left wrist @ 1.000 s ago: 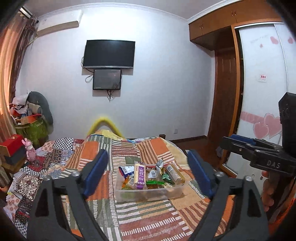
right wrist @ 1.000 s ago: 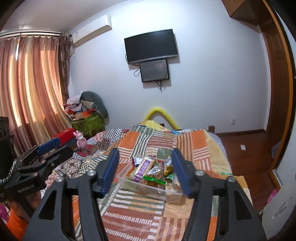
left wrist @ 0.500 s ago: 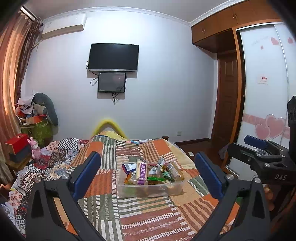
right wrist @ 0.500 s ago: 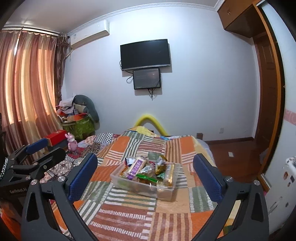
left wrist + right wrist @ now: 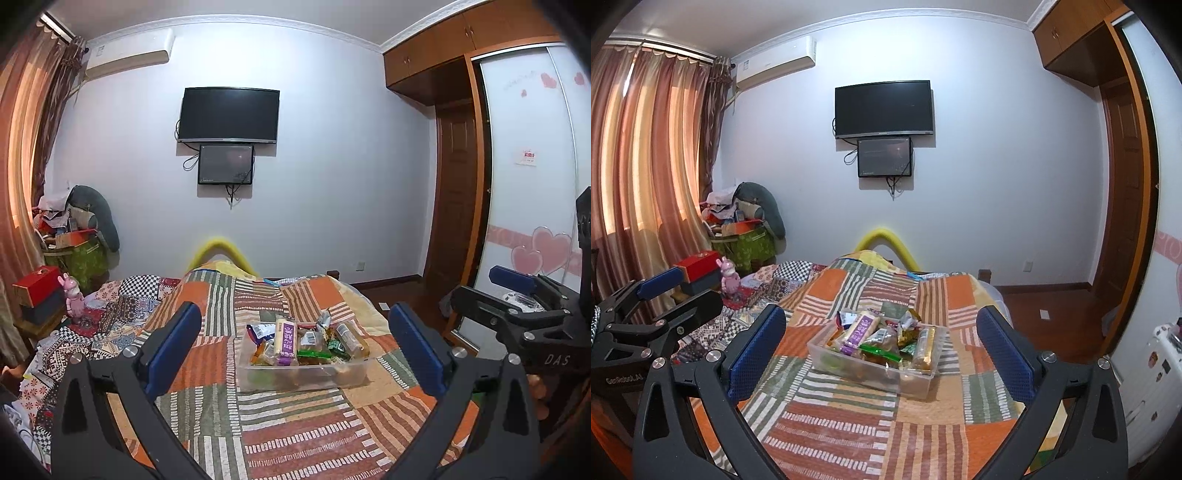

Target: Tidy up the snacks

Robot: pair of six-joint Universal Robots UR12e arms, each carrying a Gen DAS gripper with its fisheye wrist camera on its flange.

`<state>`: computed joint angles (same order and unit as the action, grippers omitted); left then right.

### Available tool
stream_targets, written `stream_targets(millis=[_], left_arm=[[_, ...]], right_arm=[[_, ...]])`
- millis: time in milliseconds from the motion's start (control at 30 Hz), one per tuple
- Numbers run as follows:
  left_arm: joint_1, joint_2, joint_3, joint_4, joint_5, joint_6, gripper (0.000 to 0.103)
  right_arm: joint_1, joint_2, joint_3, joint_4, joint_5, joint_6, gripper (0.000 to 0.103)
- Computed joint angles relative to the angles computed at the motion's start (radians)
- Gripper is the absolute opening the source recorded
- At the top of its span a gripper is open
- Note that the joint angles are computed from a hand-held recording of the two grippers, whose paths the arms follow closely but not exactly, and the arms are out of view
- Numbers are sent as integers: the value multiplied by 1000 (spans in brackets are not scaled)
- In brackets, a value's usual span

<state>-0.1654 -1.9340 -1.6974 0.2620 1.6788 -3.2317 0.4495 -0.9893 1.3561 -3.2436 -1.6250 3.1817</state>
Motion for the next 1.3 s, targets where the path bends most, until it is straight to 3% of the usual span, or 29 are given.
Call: stream_targets(millis=[1300], left_arm=[[15, 9, -6, -29, -48, -20, 103]], right_arm=[[-3, -12, 17, -7, 8, 53, 103]])
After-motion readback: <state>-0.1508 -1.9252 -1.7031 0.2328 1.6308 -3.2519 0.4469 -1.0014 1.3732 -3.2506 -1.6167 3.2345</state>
